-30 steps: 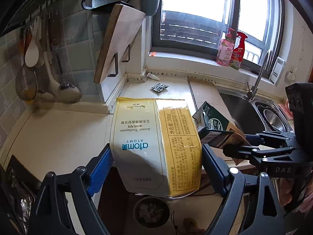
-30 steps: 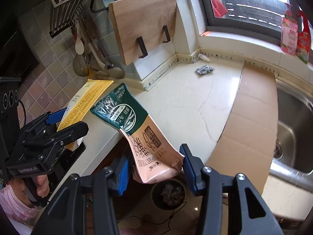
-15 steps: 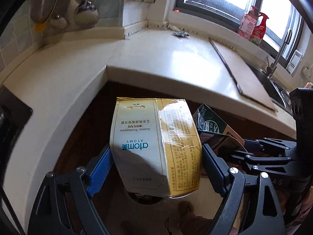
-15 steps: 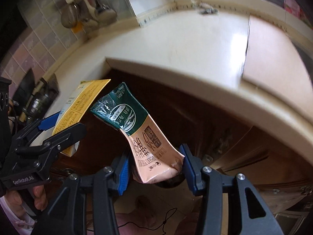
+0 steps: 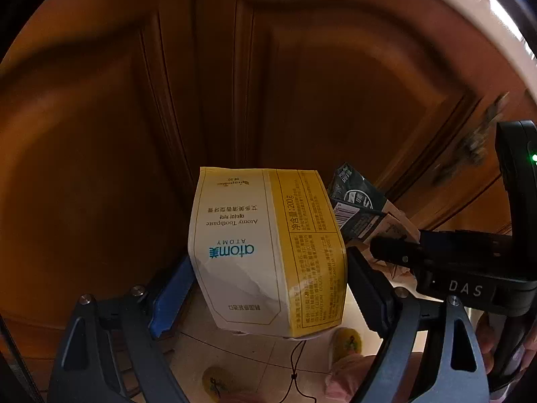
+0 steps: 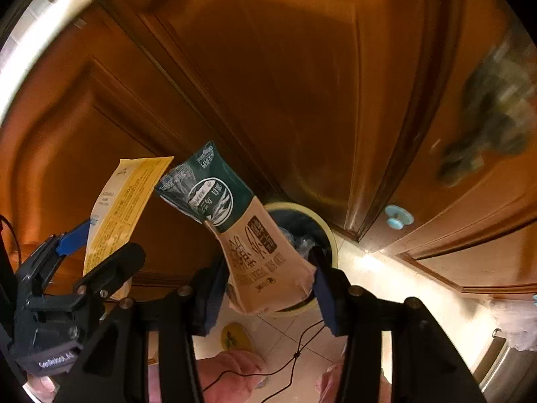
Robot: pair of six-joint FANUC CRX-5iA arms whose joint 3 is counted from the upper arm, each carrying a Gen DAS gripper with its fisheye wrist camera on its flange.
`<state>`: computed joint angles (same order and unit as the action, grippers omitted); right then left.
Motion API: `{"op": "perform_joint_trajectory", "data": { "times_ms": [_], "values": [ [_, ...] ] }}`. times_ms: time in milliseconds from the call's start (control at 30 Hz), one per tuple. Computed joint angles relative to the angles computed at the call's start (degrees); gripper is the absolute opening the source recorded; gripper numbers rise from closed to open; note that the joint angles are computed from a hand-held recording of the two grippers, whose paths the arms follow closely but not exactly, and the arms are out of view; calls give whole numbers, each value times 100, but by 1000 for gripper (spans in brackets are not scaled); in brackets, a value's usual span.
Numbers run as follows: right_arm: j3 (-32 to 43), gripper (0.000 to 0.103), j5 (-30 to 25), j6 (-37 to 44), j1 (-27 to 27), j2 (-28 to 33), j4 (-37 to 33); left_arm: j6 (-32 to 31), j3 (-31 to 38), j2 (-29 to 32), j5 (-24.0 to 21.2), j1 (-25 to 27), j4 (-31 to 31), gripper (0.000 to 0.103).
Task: Collect trash
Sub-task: 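Open both tools to drop the box and carton into the bin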
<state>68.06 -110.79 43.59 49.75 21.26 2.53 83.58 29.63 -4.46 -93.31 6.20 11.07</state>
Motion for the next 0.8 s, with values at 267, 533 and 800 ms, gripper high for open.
{"op": "perform_joint_trajectory", "data": {
  "times_ms": [267,533,800],
  "values": [
    [-1608,50,706,9,-214,-413,-382,-590,-1281,-39,590,78,218,87],
    [-1864,65,929,205,-310,-377,-475,-763,-1612,10,647,-16,75,93],
    [-1678,65,816,234,-184,-300,-452,-686,-1444,143,395,-27,-7,93]
  ]
}}
